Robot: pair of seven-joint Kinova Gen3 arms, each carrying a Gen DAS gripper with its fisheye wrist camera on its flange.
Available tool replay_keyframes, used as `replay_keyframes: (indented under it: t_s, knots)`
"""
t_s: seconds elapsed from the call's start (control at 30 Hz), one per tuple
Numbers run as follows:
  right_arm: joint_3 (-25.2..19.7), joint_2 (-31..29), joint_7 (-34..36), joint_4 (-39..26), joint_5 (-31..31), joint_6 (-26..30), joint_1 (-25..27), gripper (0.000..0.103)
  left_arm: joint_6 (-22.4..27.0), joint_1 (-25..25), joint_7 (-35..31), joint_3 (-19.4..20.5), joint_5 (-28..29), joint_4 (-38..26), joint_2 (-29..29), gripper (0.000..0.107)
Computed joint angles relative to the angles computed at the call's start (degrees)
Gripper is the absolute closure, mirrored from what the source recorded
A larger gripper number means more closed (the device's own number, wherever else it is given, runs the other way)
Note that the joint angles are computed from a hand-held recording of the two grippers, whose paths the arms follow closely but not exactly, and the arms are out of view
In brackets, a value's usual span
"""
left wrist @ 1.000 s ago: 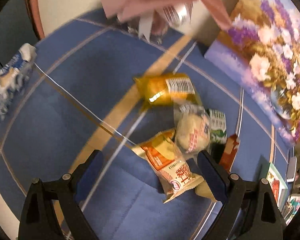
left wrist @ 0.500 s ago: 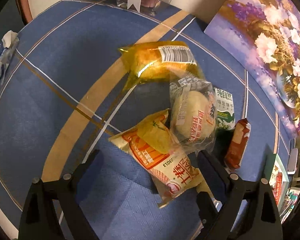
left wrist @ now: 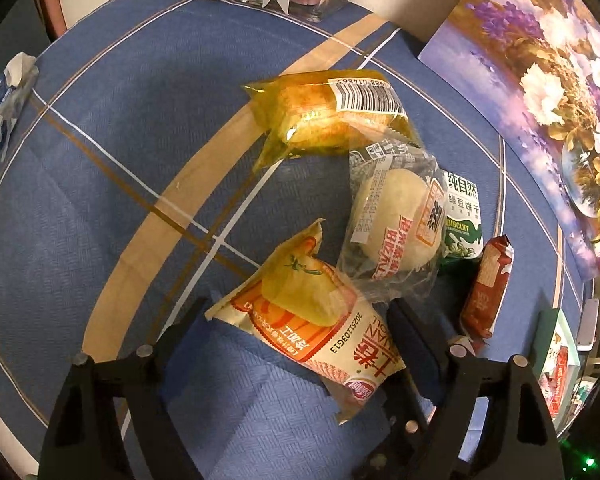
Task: Organize snacks
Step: 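Grasp the yellow pudding cup with the right tool while the left grasps the orange-printed bread bag, then carry the pudding cup and bread bag into the white tray and open both tools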
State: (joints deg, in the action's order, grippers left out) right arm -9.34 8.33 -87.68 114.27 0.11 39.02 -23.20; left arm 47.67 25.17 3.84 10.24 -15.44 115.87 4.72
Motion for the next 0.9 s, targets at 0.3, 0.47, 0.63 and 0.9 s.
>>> replay_keyframes:
  t_s: [0.3,0.47,0.63,0.9]
  knots:
    - [-0.67,0.26,2.36,-1.72,-1.57,0.14,-0.28,0.055,-1.21,0.83,1.49,0.57,-0.16,0.75,-0.45,0.038]
    - [-0.68,-0.02,4.56,-2.02,-3.41,0.77,0.40,0.055,-1.55,1.06,0.89,0.73,-0.07,0.10,0.28,0.058]
    - [-0.29,-0.61,5.38,-2.37,-4.49,2.14,1.02,0.055,-1.80,1.93,1.72,0.66,-0.75,-0.64,0.90,0.068]
    - [0.83,-0.23,9.63,-2.74,-9.50,3.95,4.97,0.055,-0.31,3.64,4.46,1.27,-1.31,-1.55,-0.26,0.070]
